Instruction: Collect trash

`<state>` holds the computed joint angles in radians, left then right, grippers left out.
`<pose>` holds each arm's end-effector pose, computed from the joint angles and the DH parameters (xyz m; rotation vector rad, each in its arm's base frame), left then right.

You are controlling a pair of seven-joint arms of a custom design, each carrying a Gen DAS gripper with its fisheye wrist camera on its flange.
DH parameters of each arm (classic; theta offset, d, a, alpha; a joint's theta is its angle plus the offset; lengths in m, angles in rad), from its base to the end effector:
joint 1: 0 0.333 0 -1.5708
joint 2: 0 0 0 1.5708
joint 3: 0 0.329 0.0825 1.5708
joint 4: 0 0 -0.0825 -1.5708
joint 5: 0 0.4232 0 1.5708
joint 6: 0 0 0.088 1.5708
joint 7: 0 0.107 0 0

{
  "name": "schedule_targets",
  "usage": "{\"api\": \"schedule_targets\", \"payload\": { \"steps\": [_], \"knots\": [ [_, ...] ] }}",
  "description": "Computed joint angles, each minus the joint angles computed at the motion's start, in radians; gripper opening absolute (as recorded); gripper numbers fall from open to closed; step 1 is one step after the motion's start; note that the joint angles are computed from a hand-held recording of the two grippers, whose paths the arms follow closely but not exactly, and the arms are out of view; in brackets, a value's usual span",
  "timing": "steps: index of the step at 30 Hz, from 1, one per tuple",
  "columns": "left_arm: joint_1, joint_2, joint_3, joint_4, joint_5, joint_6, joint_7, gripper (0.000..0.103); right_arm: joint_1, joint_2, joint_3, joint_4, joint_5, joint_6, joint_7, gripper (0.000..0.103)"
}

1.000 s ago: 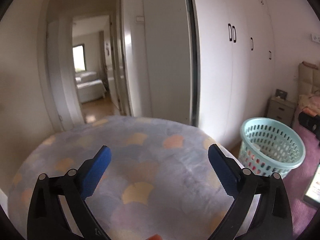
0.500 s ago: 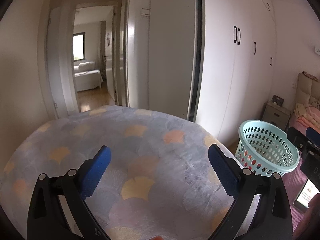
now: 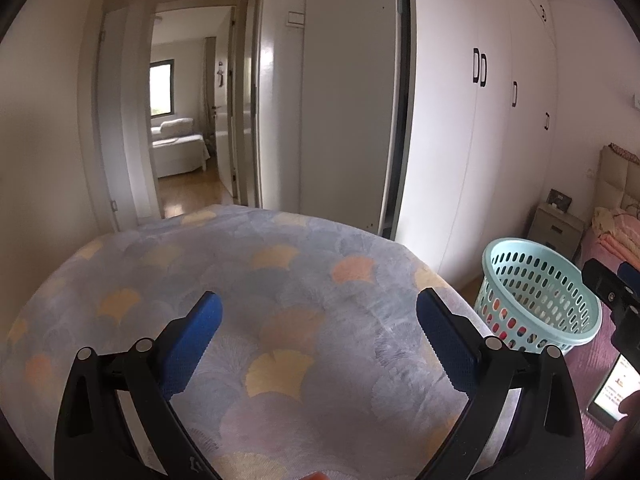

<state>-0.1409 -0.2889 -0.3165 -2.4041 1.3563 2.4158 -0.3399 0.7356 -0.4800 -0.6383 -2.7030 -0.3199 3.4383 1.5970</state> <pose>0.4578 -0.2237 0.4437 -1.8050 1.1141 -0.7019 0.4439 0.0645 0.4796 -1.6593 1.2034 -0.7186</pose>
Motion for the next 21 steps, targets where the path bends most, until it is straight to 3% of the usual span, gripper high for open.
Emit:
{"api": "schedule_targets", "payload": {
  "steps": [6, 21],
  "knots": [
    [0.001, -0.001, 0.003, -0.001, 0.003, 0.006, -0.001, 0.095, 0.060, -0.023, -0.061, 0.004, 0.006, -0.026, -0.023, 0.075],
    [-0.001, 0.003, 0.003, 0.002, 0.010, 0.010, 0.001, 0.095, 0.101, -0.039, -0.086, 0.002, 0.105, -0.041, -0.114, 0.075]
  ]
}}
